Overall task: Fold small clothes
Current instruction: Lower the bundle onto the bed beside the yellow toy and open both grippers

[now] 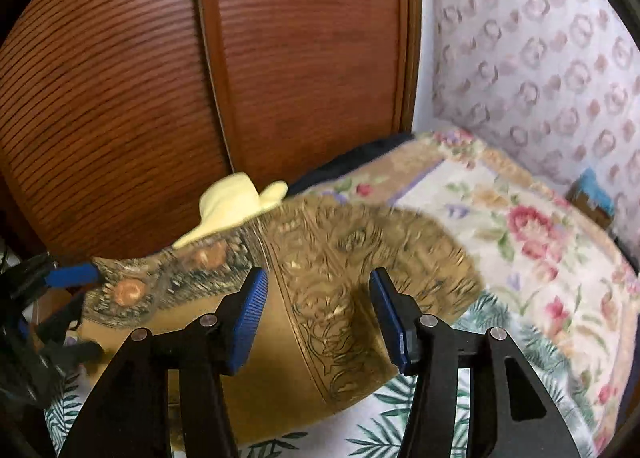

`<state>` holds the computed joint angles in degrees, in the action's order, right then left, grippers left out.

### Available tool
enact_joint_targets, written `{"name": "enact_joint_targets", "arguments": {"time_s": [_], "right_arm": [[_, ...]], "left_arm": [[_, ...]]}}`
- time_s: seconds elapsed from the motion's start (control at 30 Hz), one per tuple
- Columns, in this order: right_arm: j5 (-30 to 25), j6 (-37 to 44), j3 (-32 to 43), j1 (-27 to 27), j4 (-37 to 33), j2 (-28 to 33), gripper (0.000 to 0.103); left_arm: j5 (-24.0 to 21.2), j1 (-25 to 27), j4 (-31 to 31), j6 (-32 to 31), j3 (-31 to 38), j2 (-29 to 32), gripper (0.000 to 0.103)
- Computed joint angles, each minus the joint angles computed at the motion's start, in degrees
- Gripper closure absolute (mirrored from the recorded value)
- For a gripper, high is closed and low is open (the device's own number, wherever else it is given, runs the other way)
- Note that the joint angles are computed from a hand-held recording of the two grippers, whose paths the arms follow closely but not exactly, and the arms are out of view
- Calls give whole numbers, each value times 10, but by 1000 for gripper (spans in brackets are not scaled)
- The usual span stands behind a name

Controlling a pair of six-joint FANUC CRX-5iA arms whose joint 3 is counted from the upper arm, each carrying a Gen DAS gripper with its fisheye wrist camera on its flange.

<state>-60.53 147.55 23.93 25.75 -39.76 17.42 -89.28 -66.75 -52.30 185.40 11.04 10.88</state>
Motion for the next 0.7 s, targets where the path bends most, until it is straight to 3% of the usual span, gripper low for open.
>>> {"name": "enact_joint_targets", "arguments": {"time_s": [0.2, 0.4, 0.57, 0.63, 0.7], "right_arm": [[14, -64, 56, 19, 39, 57, 48], [46, -83, 64, 46, 48, 81, 48], [88, -85, 15, 44, 38, 49, 48], [120, -86, -38, 43, 40, 9, 48], [113, -68, -67, 31, 13, -20, 48]], "left_arm": [[-8, 21, 44, 11, -20, 2, 27], [-11, 12, 43, 24, -26, -3, 27], [-29, 2, 30, 13, -9, 5, 27], [-41, -10, 20, 13, 4, 10, 27], [-50, -20, 12, 12, 15, 15, 27]]}}
